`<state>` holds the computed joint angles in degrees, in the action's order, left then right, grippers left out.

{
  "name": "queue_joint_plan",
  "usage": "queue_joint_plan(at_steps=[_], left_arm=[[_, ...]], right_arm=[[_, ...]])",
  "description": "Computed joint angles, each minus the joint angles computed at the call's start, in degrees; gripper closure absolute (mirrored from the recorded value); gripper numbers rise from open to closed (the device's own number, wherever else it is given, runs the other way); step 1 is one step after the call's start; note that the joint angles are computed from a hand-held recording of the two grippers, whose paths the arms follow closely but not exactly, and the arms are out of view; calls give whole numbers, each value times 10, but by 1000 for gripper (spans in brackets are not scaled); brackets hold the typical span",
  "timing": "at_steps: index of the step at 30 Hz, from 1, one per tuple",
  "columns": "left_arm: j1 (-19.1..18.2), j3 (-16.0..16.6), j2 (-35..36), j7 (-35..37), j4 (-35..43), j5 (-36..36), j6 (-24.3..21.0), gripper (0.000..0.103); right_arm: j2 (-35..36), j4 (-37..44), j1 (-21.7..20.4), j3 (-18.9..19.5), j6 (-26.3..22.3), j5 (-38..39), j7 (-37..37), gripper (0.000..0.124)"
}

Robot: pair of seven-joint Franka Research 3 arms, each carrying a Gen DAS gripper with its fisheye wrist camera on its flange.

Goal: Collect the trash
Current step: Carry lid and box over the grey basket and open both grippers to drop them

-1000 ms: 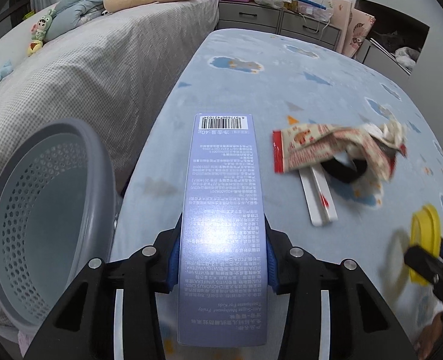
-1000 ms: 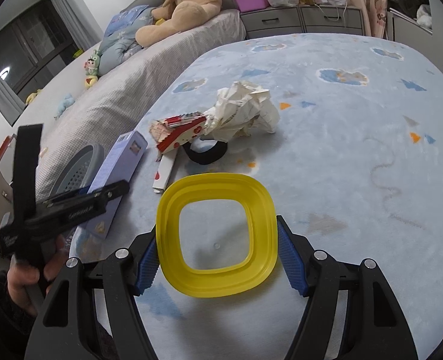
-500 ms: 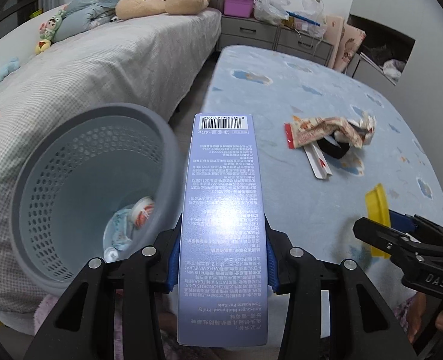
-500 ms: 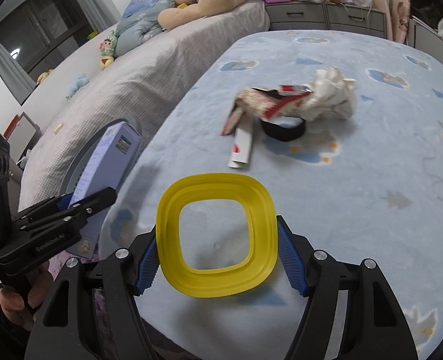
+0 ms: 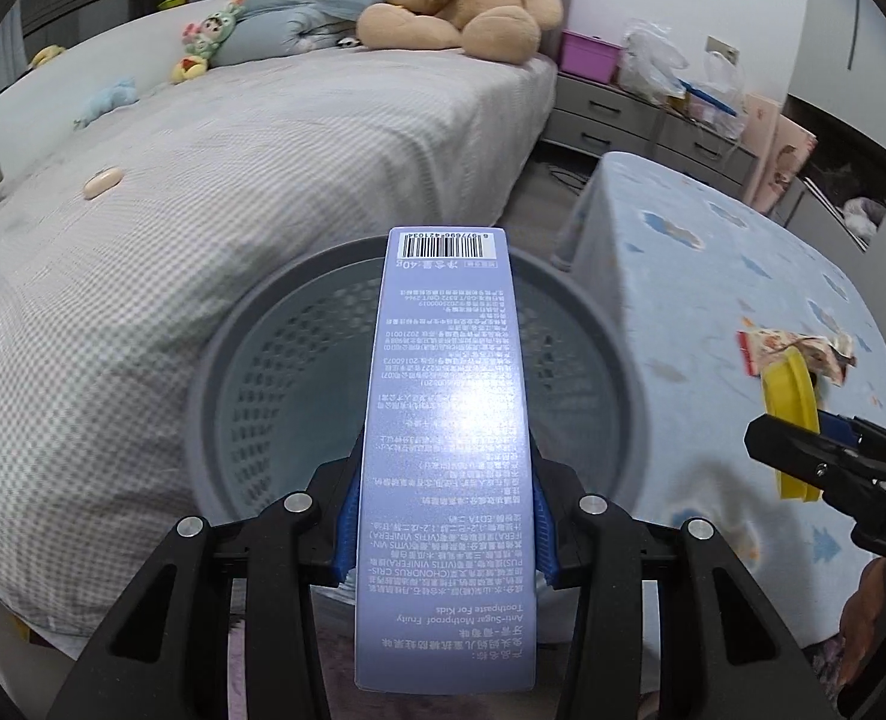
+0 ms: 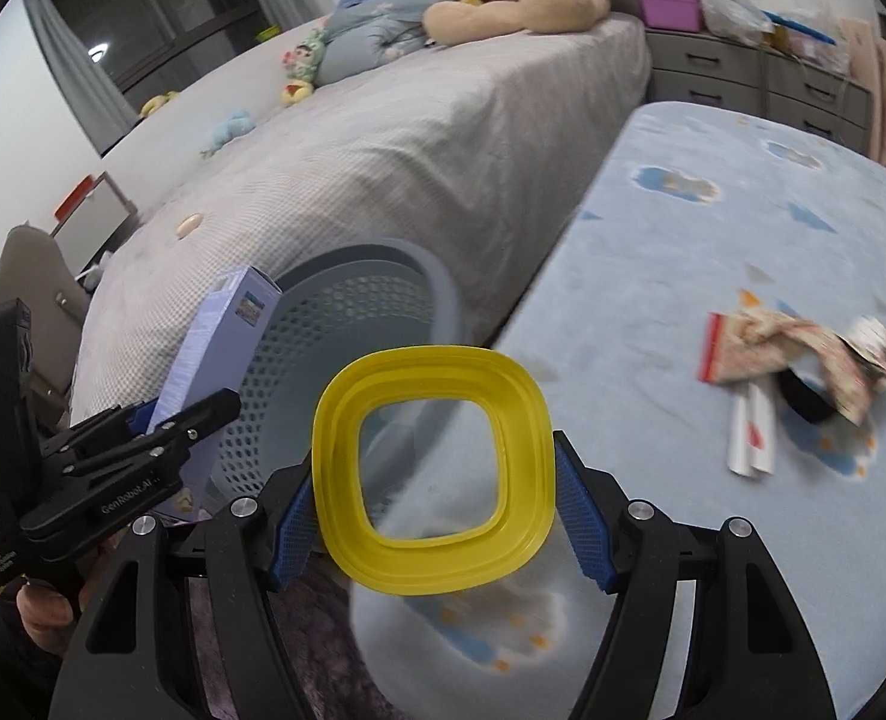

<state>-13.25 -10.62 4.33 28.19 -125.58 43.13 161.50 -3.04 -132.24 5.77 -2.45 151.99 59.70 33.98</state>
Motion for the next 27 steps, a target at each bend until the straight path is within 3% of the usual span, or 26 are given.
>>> queue_joint_plan(at_steps=[13, 25, 27], left_arm=[[24, 15, 6, 13, -20, -23, 33, 60], [28, 25, 17, 11, -17, -28, 30, 60], [28, 25, 14, 9, -19, -24, 29, 57]], right_arm=[[64, 68, 29, 37, 10, -40, 29, 56], [91, 89, 34, 56, 40, -76, 45, 54], [89, 88, 34, 57, 42, -72, 41, 52]])
